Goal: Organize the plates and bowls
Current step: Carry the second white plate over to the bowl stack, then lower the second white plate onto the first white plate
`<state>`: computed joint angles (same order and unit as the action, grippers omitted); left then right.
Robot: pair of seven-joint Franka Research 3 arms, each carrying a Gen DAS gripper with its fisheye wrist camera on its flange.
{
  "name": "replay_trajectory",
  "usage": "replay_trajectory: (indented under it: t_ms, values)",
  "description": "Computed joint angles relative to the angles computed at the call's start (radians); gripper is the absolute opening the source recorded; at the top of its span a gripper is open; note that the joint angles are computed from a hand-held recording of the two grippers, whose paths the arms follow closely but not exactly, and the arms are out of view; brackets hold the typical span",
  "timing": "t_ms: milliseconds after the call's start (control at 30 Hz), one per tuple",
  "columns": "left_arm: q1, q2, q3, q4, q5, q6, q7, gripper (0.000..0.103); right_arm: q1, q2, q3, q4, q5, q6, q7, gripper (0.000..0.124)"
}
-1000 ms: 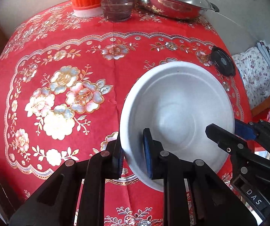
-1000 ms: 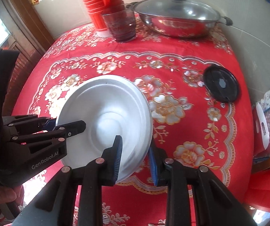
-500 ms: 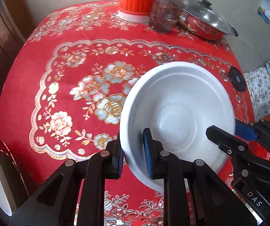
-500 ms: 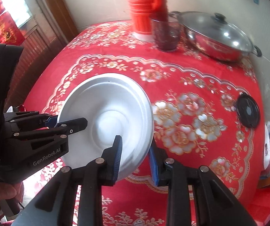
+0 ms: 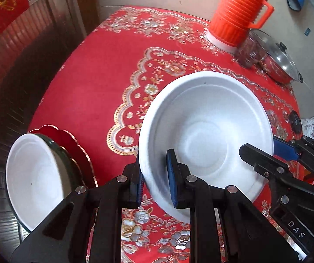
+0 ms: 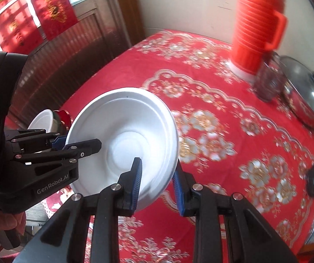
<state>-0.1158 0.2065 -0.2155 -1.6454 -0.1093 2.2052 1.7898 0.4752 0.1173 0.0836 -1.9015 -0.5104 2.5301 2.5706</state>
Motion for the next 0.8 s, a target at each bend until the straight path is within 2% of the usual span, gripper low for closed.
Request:
replay_trajectory:
  t_ms: [500, 800]
  values:
    - [0.090, -0.069, 0.065, -0.053, -0.002, 0.028, -0.032, 0.019, 0.097, 0.232, -0.030, 0.337, 0.112, -0.038, -0.253, 0.028]
    - [0.141, -0.089, 0.097, -0.071, 0.010, 0.026, -0.076, 0.019, 0.154, 0.389, -0.046, 0.572, 0.210, -0.102, -0.429, 0.028]
